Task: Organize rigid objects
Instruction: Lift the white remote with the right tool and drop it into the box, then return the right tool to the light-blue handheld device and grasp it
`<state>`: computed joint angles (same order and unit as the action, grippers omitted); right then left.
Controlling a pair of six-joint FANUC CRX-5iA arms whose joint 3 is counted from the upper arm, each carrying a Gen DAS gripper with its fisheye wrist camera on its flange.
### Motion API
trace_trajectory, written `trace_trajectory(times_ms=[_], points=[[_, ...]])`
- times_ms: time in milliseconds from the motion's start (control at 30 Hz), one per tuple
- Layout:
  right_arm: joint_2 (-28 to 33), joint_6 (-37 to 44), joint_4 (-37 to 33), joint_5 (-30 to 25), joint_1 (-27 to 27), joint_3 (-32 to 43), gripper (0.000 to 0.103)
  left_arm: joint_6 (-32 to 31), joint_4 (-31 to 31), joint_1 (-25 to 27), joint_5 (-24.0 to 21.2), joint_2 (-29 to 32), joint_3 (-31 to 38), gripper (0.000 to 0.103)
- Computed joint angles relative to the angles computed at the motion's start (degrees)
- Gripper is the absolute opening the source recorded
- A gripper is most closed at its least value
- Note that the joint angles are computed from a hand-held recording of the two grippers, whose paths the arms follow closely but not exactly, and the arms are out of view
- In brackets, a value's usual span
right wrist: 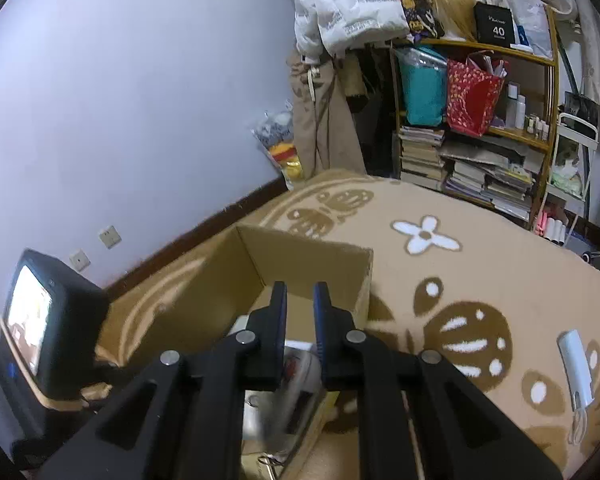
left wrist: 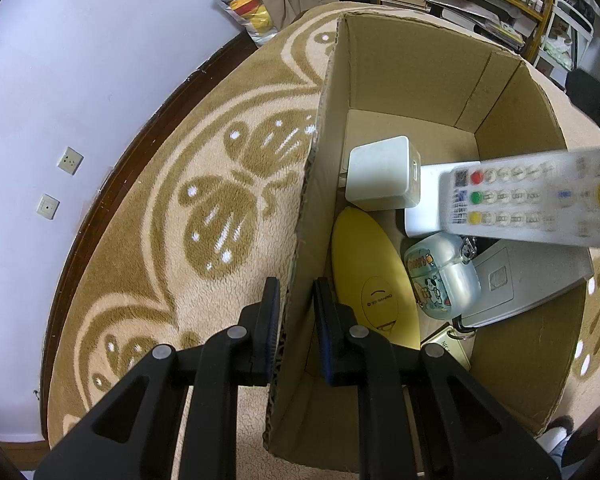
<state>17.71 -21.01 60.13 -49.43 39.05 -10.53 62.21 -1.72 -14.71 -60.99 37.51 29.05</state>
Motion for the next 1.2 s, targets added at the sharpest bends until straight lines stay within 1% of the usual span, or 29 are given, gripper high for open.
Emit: trace_trajectory(times_ms=[100, 133, 200, 267, 300, 367, 400, 533, 567, 733, 1000, 1200], points=[[-0.68, -0.22, -0.61, -0.35, -0.12, -0.41, 0.016, 0.09, -0.16, -0.03, 0.2, -0.04, -0.04, 0.016], [-0.91, -0.07, -0.94, -0.88, -0.06, -0.42, 0.02, 0.04, -0.12, -0.02, 0.16, -0.03, -0.03, 0.016], [-1.2, 0.02, -1.42, -2.09, 0.0, -0.27, 0.034, 0.07, -0.3, -0.06, 0.22, -0.05, -0.03, 0.016], [-2.02, -0.35, -1.35, -2.79, 0.04, -0.95, 0.054, 0.22, -0.38, -0.1, 0.15, -0.01, 0.06, 0.016], [-2.21, -0.01, -1.82, -3.3, 0.03, -0.9, 0.058, 0.37, -0.55, -0.16, 0.2, 0.0, 0.11, 0.016], [-2.5, 1.0, -3.6, -5.43, 0.18, -0.53, 0.072, 0.44, -0.78, -0.26, 0.29, -0.06, 0.07, 0.016], [-2.7, 1.25, -4.11, -6.04, 0.14, -0.57, 0.075, 0.38, -0.75, -0.25, 0.29, -0.09, 0.04, 0.016], [-4.06, 1.85, -5.87, -8.31, -0.02, -1.79, 0.091, 0.33, -0.56, -0.19, 0.17, -0.12, 0.02, 0.016], [-4.41, 2.0, -6.28, -8.65, -0.06, -2.14, 0.093, 0.33, -0.55, -0.18, 0.15, -0.09, 0.07, 0.016], [-6.29, 3.16, -8.6, -10.03, -0.45, -4.14, 0.097, 0.28, -0.59, -0.13, 0.13, -0.07, 0.12, 0.016], [-8.77, 5.39, -10.54, -14.03, -0.54, -7.1, 0.097, 0.24, -0.68, -0.15, 0.11, -0.05, 0.2, 0.016], [-12.94, 2.95, -10.52, -12.97, -1.47, -12.52, 0.097, 0.25, -0.55, -0.08, -0.03, 0.0, 0.3, 0.016]])
